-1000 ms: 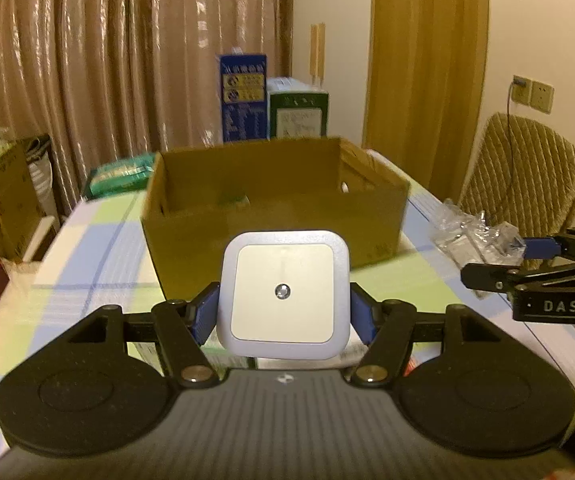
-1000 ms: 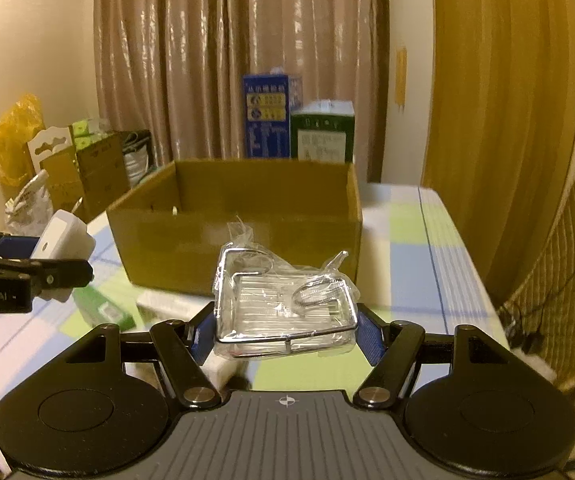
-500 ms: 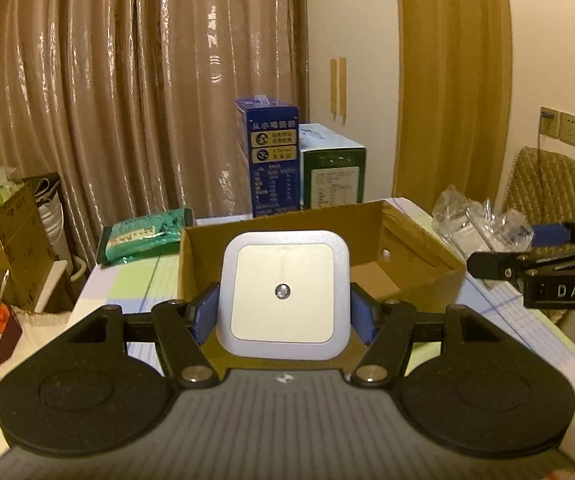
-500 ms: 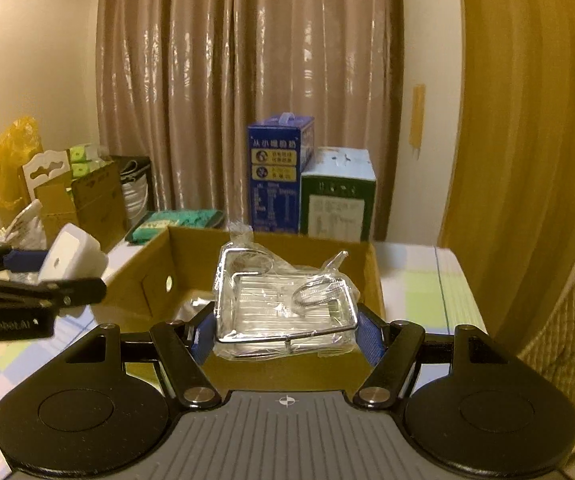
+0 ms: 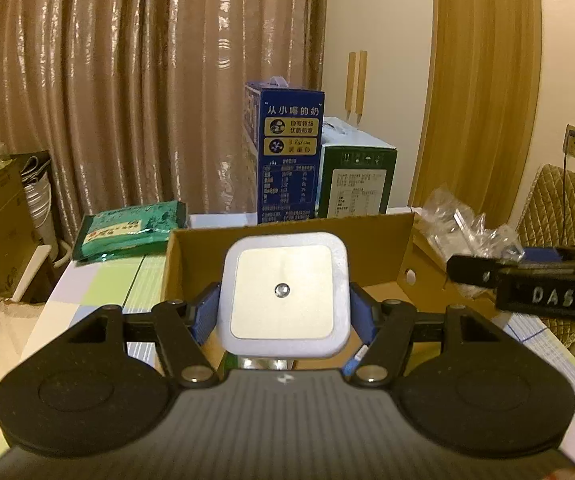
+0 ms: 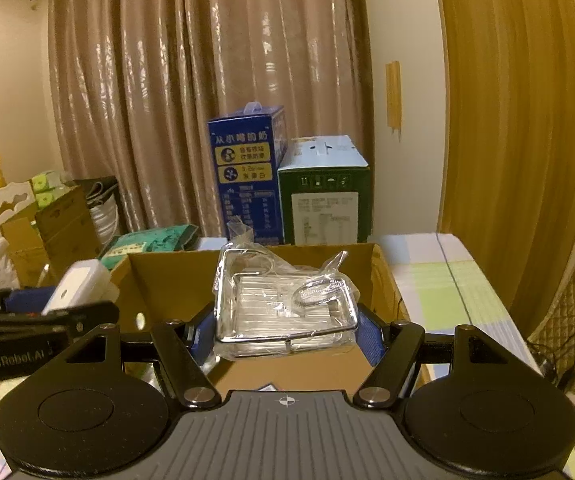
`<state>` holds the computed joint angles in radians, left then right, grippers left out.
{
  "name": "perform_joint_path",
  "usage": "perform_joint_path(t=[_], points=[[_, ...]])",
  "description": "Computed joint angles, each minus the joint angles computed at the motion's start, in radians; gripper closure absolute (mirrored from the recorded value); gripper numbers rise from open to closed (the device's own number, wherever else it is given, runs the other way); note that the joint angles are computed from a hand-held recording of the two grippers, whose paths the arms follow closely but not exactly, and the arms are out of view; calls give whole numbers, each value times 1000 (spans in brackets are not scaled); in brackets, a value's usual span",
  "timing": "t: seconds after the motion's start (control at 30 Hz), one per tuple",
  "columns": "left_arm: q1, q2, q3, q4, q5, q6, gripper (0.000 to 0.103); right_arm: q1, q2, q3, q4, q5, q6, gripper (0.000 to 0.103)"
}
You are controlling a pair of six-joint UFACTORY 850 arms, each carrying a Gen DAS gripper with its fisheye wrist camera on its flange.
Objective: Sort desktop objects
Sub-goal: 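Open both tools to drop the night light and wire rack into the box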
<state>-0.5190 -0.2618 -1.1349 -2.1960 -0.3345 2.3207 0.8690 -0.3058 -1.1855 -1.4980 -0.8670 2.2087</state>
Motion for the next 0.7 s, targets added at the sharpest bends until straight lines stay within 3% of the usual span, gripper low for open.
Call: perform_joint_path(t=[0.17,0.2,0.27,0.7], points=[[0,-53,-52,43,-5,-63,42,-25,-6,8,-5,22,18,36],[-1,-60,-59,44,-3,-65,47,-30,-8,8,-5,29,19,36],[-2,-75,-76,82,-1,-98,66,-38,-11,9,-6,39,27,36],[12,-99,-99,81,6,-135,66,-44,-32,5,-51,100,68,36]])
